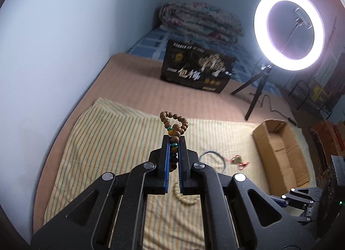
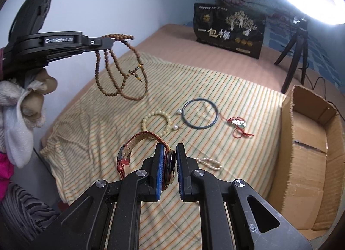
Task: Organize jewelry
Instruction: 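Lift the wooden mala with the left tool while the right tool lifts the watch, then carry the watch in the right tool and the mala in the left tool over the box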
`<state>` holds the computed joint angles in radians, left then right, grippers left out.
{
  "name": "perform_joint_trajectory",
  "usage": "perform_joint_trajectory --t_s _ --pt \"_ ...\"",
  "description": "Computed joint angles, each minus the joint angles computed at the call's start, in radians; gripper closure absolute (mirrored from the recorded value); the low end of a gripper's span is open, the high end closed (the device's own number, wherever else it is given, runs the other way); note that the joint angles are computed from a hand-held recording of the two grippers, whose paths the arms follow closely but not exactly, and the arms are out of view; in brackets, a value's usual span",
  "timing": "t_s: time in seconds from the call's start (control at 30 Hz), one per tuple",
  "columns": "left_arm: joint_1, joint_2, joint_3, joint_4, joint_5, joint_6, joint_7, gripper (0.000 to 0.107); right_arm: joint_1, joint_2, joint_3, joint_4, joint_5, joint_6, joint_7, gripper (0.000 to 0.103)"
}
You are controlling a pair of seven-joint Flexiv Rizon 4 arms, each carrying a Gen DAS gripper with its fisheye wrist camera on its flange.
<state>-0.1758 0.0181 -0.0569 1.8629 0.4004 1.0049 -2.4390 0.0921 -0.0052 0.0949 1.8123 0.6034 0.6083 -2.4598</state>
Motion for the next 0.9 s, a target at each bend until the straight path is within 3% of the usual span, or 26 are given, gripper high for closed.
perform_joint_trajectory --t_s 0.37,0.9 --pt "-0.054 -0.031 -0.046 -0.104 0.055 0.014 -0.025 0.103 -0.044 0.009 -0.040 -0.044 0.042 -0.002 -0.013 0.093" --pt "-0.225 -0.252 -0.017 -0.359 0.005 0.092 0.051 0.103 -0.169 -0.086 -0.082 -0.156 0.041 0.052 0.037 0.093"
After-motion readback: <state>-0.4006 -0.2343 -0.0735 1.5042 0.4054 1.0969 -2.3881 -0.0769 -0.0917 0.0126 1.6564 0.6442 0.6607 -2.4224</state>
